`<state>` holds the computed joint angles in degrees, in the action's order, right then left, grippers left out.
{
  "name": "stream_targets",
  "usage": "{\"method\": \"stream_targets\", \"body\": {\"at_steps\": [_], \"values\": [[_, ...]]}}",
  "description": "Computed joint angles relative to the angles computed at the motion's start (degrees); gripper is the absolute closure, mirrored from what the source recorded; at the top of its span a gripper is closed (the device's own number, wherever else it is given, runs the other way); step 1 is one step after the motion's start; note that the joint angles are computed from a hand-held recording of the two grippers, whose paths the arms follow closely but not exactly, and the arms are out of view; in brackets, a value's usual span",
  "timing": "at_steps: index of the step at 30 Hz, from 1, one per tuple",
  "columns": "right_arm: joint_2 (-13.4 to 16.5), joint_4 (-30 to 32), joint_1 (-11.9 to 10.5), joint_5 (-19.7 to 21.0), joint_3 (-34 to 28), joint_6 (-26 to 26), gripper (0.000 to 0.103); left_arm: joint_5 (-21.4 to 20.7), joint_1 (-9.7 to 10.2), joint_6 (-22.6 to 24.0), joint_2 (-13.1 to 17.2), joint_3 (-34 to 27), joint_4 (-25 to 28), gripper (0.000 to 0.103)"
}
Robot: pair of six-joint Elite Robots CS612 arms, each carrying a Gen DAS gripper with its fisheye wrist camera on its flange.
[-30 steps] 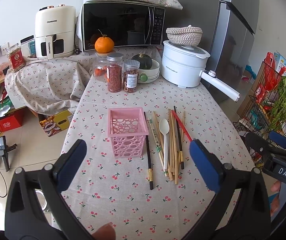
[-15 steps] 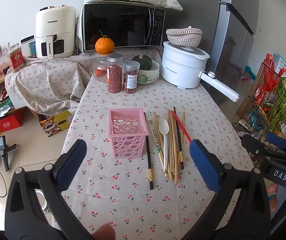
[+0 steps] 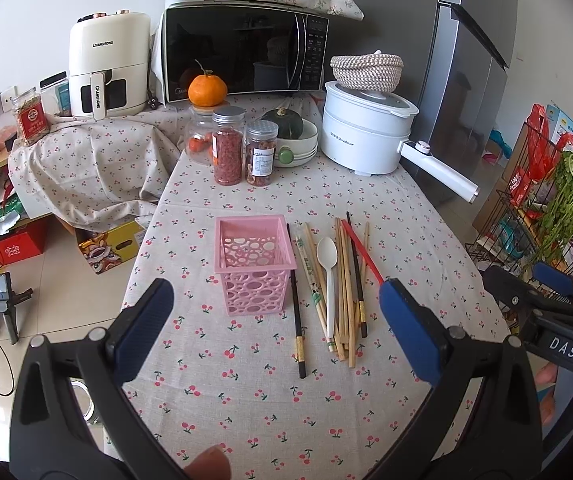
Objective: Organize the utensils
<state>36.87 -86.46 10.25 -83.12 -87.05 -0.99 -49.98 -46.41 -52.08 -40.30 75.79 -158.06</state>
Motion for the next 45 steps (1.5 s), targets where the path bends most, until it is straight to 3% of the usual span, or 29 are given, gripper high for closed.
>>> {"method": "stream_targets", "body": {"at_steps": [24,26,28,32,35,41,43,45], "values": [[-0.9,1.1,-0.4,0.6,1.6,1.2,0.000,0.3,0.35,0.7,0.3,-0.9,0.9,0.001],[-1.7,1.3,-0.8,1.4,2.8,1.8,0.000,-2.1,1.08,1.3,0.4,-2.0,2.0,0.001],[-2.6,1.4,-1.2,2.3,4.3,2.3,0.000,-8.5,2.41,3.8,0.8,-3.8,3.4,0.001],[-4.3,2.0,-1.7,2.2,7.8,3.3,0.000,-16.2,4.38,7.1,2.5,-9.3,8.8,0.001],[-5.6,4.0,-2.4,4.4,10.3,3.6,0.000,-23.0,6.06,8.3,5.0,-15.5,13.7,0.001],[-6.8,6.5,-3.4,6.1,13.6,4.4,0.000,-32.6,8.17,11.5,14.8,-34.5,30.8,0.036],[-7.0,7.1,-3.7,6.6,14.2,4.7,0.000,-34.6,8.76,10.7,18.9,-41.9,38.1,0.052],[-7.0,7.8,-4.1,7.2,14.5,5.1,0.000,-34.4,8.94,10.7,23.6,-50.6,46.1,0.058]]}}
